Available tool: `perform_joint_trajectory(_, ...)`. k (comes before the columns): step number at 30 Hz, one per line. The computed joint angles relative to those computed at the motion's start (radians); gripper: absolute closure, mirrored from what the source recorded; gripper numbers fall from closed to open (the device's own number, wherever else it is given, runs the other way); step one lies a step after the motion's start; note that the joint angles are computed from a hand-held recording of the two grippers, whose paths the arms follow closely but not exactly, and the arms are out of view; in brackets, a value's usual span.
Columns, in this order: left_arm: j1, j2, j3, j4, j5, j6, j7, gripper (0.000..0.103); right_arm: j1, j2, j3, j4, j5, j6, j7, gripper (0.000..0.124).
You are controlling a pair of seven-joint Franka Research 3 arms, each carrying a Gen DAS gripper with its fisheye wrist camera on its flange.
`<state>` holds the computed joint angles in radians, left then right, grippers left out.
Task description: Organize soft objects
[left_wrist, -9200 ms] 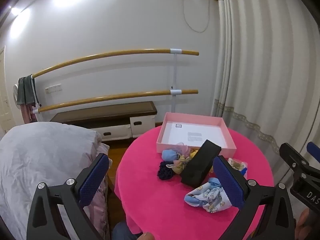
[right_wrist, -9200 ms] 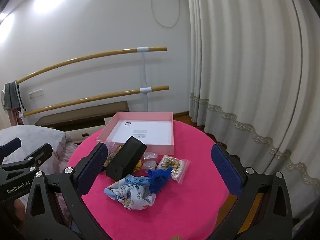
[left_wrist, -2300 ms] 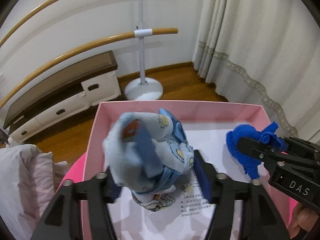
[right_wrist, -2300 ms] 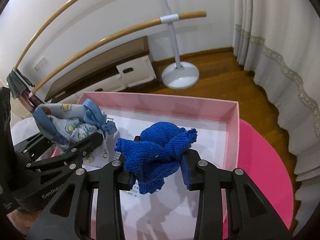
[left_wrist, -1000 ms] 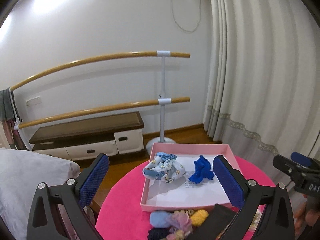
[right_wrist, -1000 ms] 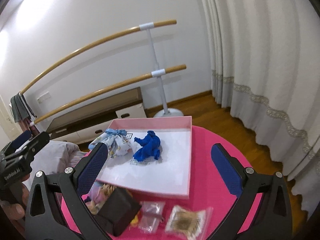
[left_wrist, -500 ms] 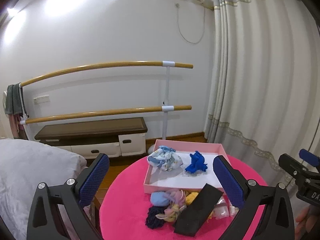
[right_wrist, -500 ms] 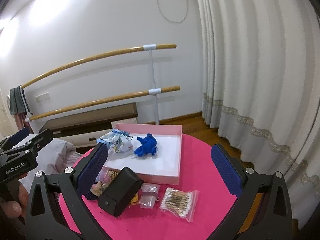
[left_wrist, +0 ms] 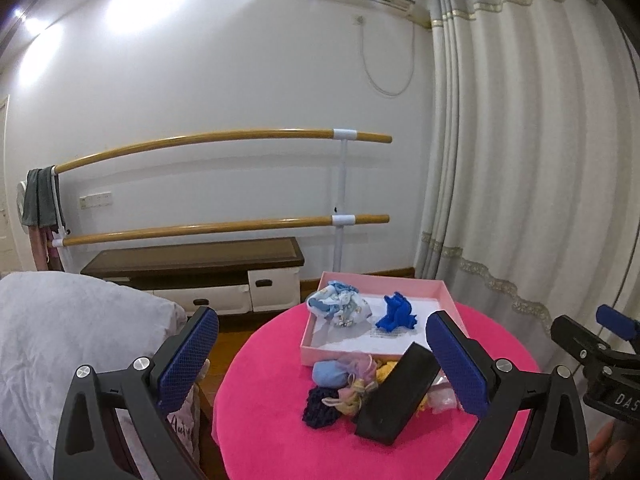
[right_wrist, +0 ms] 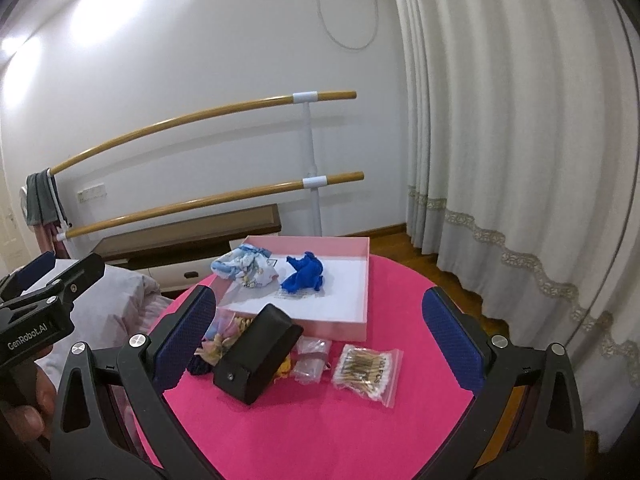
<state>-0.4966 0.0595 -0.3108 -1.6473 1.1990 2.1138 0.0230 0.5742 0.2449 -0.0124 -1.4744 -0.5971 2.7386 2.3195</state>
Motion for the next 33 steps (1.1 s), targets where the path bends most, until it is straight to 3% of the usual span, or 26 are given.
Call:
perform_joint_trajectory(17,0.021,-0.048,-0.028,-0.048,-0.055,0.004,0.007,0.0,-0.01,-0.022,0.011,-0.028,-0.011,-0.021,0.004,0.021)
perform_joint_trajectory(33,0.008,0.064,0.014,0.011,-0.19,0.107,0.135,0.0,-0.072,0.028,0.029,-0.045,0.174,-0.149,-0.16,0.021)
